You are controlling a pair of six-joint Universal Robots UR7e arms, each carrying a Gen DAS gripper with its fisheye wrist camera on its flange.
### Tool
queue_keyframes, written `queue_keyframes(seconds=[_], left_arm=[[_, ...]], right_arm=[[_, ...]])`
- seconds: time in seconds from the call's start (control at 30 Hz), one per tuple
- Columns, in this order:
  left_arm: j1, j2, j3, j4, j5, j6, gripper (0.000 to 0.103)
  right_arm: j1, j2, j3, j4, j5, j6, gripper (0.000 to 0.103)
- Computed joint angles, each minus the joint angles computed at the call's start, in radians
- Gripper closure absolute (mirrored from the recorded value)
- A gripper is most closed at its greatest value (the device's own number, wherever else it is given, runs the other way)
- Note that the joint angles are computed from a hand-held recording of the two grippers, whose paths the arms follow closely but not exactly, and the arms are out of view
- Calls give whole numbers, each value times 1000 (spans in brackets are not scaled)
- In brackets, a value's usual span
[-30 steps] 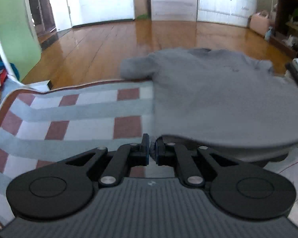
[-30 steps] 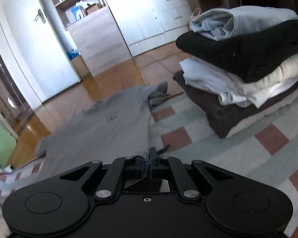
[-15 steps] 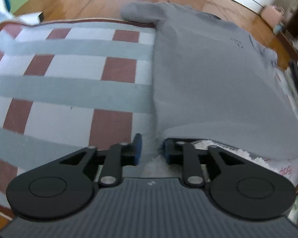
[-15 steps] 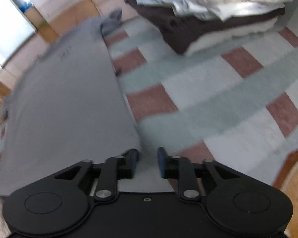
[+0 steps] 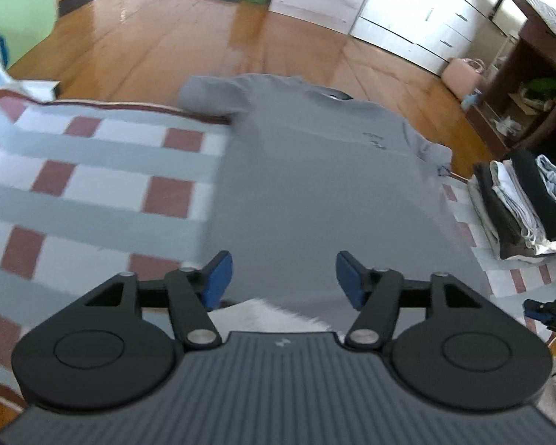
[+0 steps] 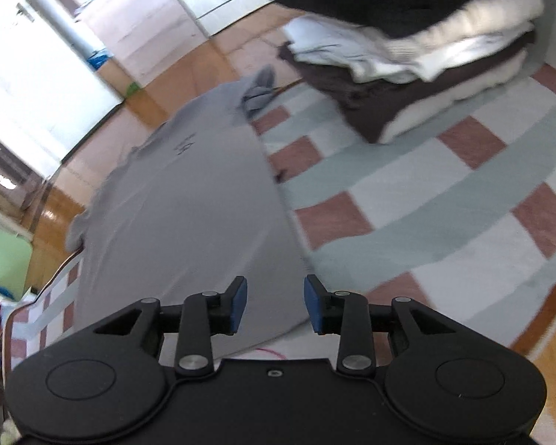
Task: Fold clothes
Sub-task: 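Open both grippers to release the T-shirt onto the rug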
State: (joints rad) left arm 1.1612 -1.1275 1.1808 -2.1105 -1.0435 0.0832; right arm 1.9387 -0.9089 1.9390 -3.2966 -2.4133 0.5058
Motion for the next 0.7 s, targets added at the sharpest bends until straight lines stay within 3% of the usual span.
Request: queue_keyframes(seconds=[0.1, 0.23, 0.3, 0.37, 0.4, 0.47, 0.53, 0.6, 0.7], left_arm=[[-16, 46, -14, -7, 30, -27, 40], [-26, 103, -30, -8, -26, -45, 40], [-36, 134, -34, -15, -43, -27, 40], [-41, 179, -56, -22, -65, -23, 39], [-40, 203, -64, -55, -78, -32, 34], [-43, 256, -87, -82, -67, -53, 29], [-45, 296, -100, -54, -44, -54, 29], [-39, 292, -41, -82, -49, -39, 30], [-23, 266, 59, -83, -54, -44, 30]], right_arm=[[7, 28, -31, 3, 15, -32, 62], [13, 72, -57, -65, -5, -73, 49], [11, 86, -65, -81, -29, -62, 49], [0, 71, -56, -46, -3, -16, 49], [-7, 61, -50, -47, 26, -15, 49], [-9, 50, -46, -81, 49, -54, 49], [-4, 49, -47, -117, 16, -77, 49], [-8, 53, -35, -167, -2, -51, 49], [-38, 52, -5, -164, 39, 38, 49]])
